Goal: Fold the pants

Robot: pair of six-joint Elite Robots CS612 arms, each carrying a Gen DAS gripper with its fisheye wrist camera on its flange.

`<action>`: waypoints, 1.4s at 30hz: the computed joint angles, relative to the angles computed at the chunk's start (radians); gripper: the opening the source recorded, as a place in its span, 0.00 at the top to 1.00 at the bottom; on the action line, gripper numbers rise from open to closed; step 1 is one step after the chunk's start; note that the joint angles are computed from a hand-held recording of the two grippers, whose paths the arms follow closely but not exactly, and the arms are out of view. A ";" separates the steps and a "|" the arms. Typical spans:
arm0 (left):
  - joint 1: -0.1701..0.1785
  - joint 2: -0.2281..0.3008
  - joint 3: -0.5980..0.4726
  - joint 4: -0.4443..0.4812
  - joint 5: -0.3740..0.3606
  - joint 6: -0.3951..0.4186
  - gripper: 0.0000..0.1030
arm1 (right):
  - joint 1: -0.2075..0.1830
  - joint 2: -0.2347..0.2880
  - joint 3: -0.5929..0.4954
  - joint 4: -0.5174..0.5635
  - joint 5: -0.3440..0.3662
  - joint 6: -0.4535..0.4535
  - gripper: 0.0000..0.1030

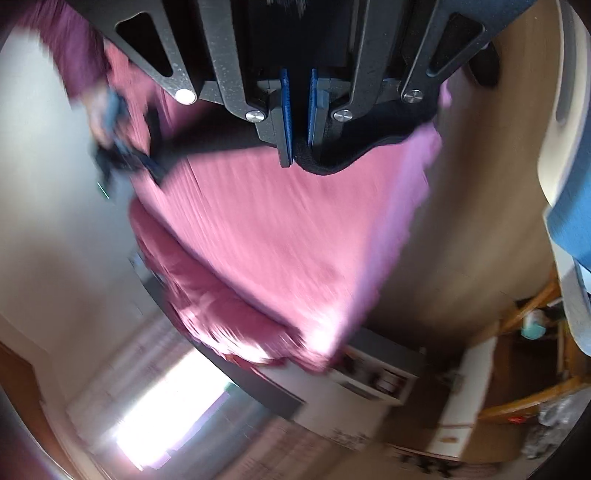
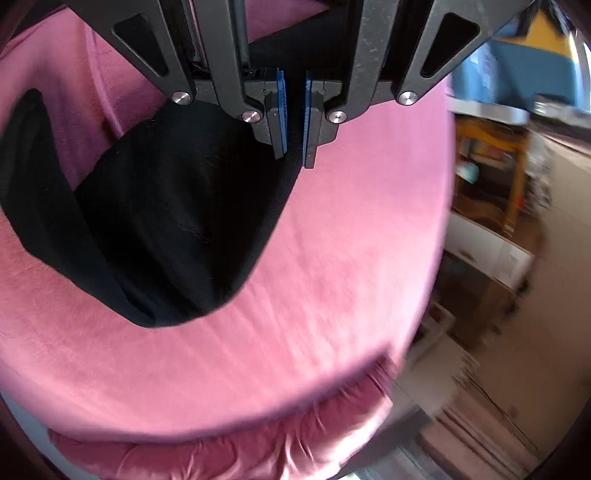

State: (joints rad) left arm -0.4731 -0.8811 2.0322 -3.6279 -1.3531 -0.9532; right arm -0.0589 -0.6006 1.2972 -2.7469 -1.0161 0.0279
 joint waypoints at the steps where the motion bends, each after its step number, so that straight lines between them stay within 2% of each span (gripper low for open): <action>1: 0.018 0.001 -0.017 0.007 0.003 -0.004 0.93 | -0.009 -0.019 0.036 -0.050 0.034 -0.002 0.93; 4: 0.058 0.003 -0.060 0.024 -0.003 -0.023 0.93 | -0.038 -0.071 0.142 -0.170 0.123 -0.024 0.93; 7: 0.066 -0.001 -0.069 0.041 -0.008 -0.009 0.93 | -0.069 -0.115 0.254 -0.242 0.191 -0.072 0.93; 12: 0.031 -0.009 -0.011 -0.003 -0.003 0.002 0.93 | -0.115 -0.185 0.446 -0.231 0.210 -0.210 0.93; 15: 0.002 -0.011 0.054 -0.042 -0.002 -0.038 0.93 | -0.135 -0.210 0.534 -0.202 0.184 -0.282 0.94; 18: -0.030 -0.003 0.120 -0.082 -0.003 -0.111 0.93 | -0.142 -0.213 0.587 -0.178 0.145 -0.327 0.94; 24: -0.081 0.051 0.200 -0.141 -0.025 -0.289 0.93 | -0.141 -0.202 0.634 -0.156 0.053 -0.355 0.94; 28: -0.103 0.090 0.218 -0.145 -0.037 -0.381 0.92 | -0.136 -0.180 0.634 -0.148 0.009 -0.350 0.94; 30: -0.106 0.114 0.224 -0.178 -0.046 -0.455 0.90 | -0.129 -0.169 0.624 -0.147 0.004 -0.332 0.94; 32: -0.106 0.140 0.229 -0.242 -0.058 -0.531 0.80 | -0.130 -0.162 0.621 -0.154 0.004 -0.320 0.94; 33: -0.108 0.156 0.234 -0.290 -0.054 -0.587 0.71 | -0.130 -0.162 0.618 -0.154 0.006 -0.313 0.94; 35: -0.109 0.187 0.240 -0.377 -0.052 -0.668 0.66 | -0.134 -0.163 0.619 -0.155 0.004 -0.320 0.94; 39: -0.104 0.185 0.233 -0.357 -0.072 -0.685 0.65 | -0.130 -0.162 0.624 -0.167 0.003 -0.319 0.94; 42: -0.100 0.166 0.227 -0.272 -0.089 -0.667 0.68 | -0.135 -0.171 0.635 -0.176 0.000 -0.337 0.94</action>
